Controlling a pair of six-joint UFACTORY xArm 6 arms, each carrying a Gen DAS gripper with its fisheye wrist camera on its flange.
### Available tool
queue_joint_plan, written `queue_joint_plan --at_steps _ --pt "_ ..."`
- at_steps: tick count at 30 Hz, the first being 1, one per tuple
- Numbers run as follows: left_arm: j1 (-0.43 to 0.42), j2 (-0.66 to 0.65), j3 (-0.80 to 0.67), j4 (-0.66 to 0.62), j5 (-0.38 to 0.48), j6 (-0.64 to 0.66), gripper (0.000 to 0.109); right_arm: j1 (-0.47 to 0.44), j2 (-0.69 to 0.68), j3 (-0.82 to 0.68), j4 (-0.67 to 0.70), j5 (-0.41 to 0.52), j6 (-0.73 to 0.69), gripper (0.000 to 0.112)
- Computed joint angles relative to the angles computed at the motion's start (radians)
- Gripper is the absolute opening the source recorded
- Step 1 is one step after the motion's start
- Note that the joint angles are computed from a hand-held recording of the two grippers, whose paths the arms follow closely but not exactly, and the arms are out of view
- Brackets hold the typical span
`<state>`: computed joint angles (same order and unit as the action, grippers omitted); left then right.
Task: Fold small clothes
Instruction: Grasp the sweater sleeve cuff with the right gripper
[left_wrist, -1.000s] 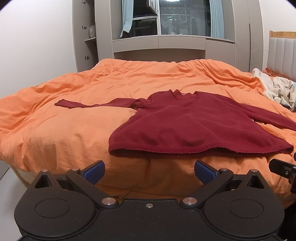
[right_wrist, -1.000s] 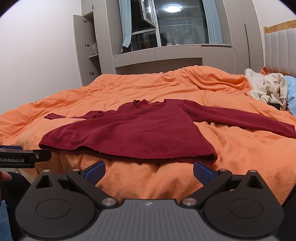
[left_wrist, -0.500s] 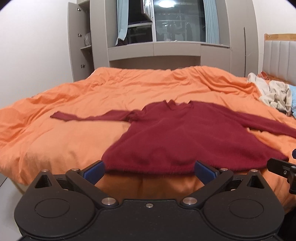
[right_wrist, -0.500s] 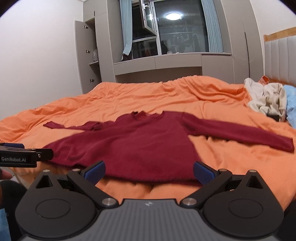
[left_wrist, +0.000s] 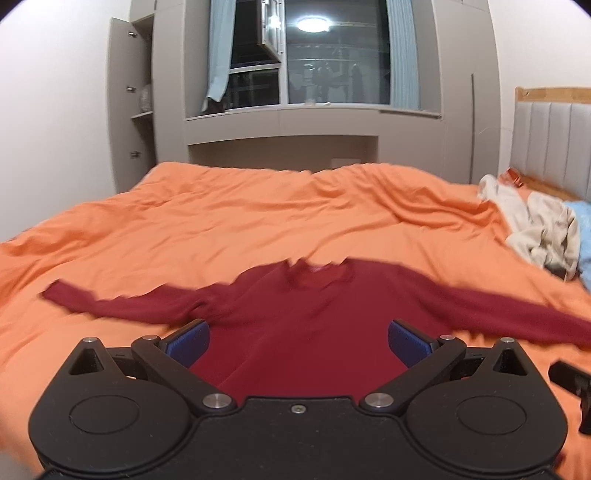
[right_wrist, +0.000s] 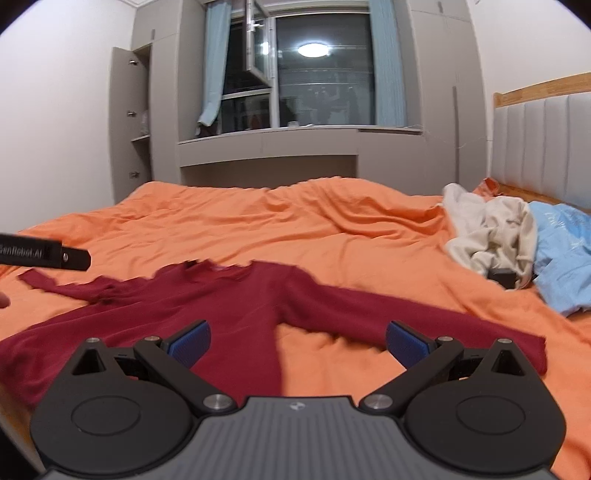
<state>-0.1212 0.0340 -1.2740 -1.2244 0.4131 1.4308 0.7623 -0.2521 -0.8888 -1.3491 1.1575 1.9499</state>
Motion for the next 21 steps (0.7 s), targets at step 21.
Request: queue_joint_plan --at_steps 21 --pt "-0.202 0.526 -0.469 0.389 0.019 -0.350 0.103 -0.740 -0.277 0.426 -0.046 -0.596 0.457 0.103"
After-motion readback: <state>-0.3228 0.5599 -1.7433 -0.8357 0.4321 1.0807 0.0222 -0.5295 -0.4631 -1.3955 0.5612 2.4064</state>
